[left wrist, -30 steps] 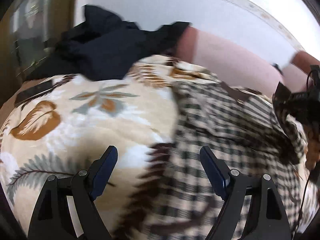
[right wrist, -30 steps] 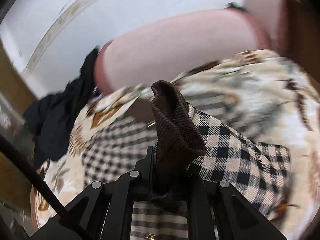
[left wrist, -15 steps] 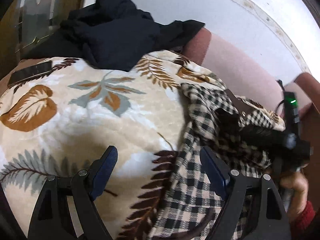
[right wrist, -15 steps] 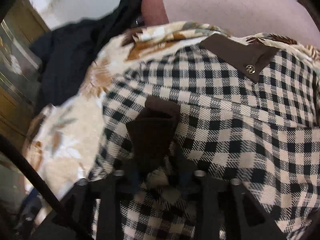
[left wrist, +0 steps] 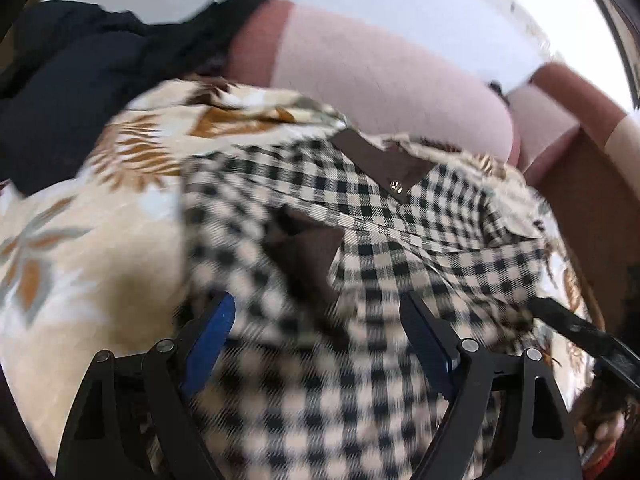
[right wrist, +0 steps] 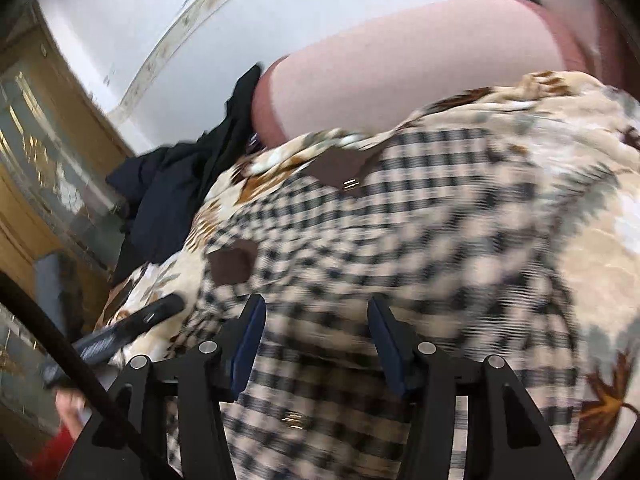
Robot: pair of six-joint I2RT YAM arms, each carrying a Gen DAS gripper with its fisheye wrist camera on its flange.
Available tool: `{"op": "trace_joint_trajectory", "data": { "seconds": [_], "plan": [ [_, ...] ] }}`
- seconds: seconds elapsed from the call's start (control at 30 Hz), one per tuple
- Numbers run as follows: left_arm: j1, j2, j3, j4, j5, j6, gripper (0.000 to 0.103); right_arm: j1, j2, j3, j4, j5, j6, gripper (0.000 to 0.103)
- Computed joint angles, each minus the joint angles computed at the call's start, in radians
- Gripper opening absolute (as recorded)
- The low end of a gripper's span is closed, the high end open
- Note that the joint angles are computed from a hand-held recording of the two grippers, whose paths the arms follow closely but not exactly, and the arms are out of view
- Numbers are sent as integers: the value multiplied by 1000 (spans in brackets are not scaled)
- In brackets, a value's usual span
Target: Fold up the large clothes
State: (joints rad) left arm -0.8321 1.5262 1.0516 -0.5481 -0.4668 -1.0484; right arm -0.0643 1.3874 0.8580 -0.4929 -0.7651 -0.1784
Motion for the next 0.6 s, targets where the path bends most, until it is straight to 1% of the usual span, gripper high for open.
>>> {"op": "trace_joint_trajectory", "data": {
  "seconds": [0.07,0.1,0.13,0.17,0.2,0.23,0.27,0.33,0.43,0.5,0.57,0.6],
  "plan": [
    [59,73,49,16,52,20,82,-28,77,77,-18,-18,14,58],
    [85,99,66,25,79,22,80,-43,90,99,-17,-27,18,58],
    [114,129,84,33,114,18,59,-56,92,114,-6,-25,29,58],
    [136,152,99,31,150,11,14,-63,91,127,13,-18,46,58],
    [162,177,119,12,195,-3,7,-70,95,138,13,-20,48,58],
    [180,182,125,11,222,-22,5,-75,101,150,15,-22,53,58],
    [180,159,108,27,205,-31,5,-82,105,159,11,-26,49,58],
    [172,104,99,23,137,-9,5,-78,114,164,16,-16,46,58],
    [168,19,87,-5,31,-11,5,-53,134,164,32,2,45,58],
    [177,2,89,-52,-45,-24,6,-22,153,156,65,29,62,58],
    [210,9,75,-63,-39,-28,6,5,172,147,102,55,81,58],
    [234,26,54,-53,-5,-24,6,28,186,143,123,84,86,58]
  ]
}}
